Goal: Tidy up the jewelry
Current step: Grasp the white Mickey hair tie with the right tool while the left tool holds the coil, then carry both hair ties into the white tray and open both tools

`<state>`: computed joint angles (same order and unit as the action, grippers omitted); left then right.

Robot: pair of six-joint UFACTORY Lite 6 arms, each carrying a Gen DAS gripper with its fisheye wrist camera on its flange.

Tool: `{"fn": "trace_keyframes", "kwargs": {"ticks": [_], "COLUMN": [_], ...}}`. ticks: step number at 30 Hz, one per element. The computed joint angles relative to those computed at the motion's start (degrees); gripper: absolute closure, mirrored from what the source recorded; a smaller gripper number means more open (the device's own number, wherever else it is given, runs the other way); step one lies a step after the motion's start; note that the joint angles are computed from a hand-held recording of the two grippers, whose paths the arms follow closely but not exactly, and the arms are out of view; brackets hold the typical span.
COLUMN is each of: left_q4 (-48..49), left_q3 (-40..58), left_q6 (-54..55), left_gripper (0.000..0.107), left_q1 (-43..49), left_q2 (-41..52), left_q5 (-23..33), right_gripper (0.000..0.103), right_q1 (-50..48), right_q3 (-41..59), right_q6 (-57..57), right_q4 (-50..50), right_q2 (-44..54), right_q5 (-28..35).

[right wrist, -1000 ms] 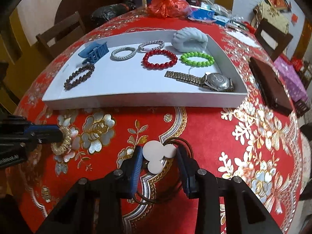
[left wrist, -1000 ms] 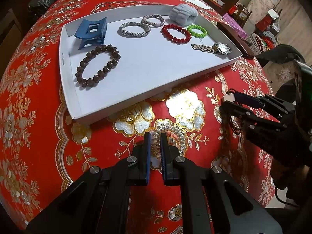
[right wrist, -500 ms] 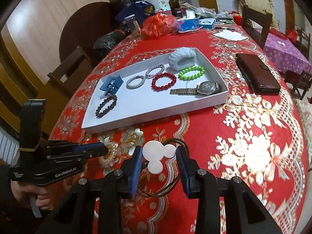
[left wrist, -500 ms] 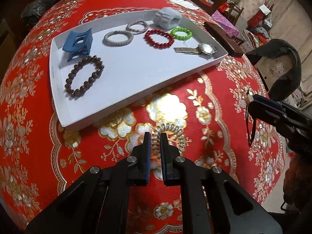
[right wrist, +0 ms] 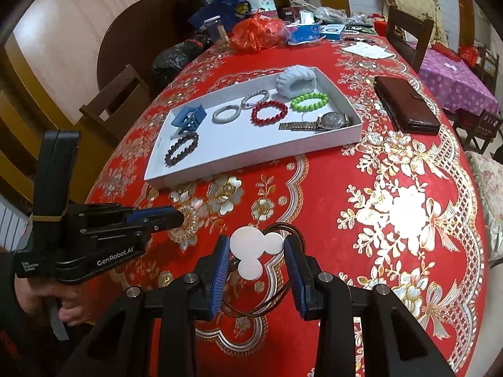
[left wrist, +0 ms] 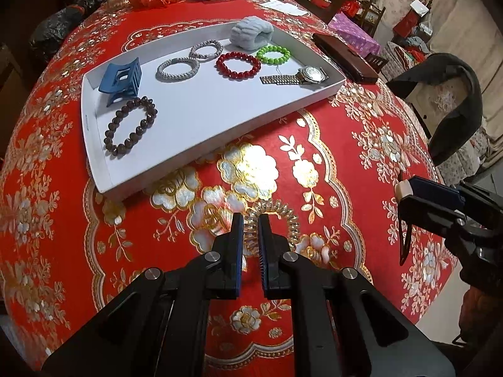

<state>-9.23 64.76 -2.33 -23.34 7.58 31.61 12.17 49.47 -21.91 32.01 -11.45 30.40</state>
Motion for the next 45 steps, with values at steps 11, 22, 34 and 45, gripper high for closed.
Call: {"fn": "trace_keyframes", "kwargs": {"ticks": [11,22,34,45], "left_q4": [1.4,1.5,-3.0,-3.5], "left_q3": [-1.9,-1.6,-1.6,10.6], "left_q6": [-2.2,-2.7,0.6,1.5], "left_gripper": [0.1,0.1,0.1,0.1], "left_q1": [-1.4,-1.7,1.2,6.4], "left_q2": [-2.4,-2.2,-3.3,5.3], "left_q5": [-0.1,-0.1,-2.1,-1.5], "right_gripper": [0.069,0.069,0.069,0.069], "right_q1": [1.2,0.8,-0.4,-2.0], "right_q3": [-2.9,-2.9,-0.5,16.3], "right_q6": [2.9,2.8,0.3,-3.7], "right_q4": [-2.5,-2.7,-0.7,0.1], "right_q2": [-3.6,-3.8,0.0,14.9], "right_q5": [0.2,0.8,0.7,2.5]}}
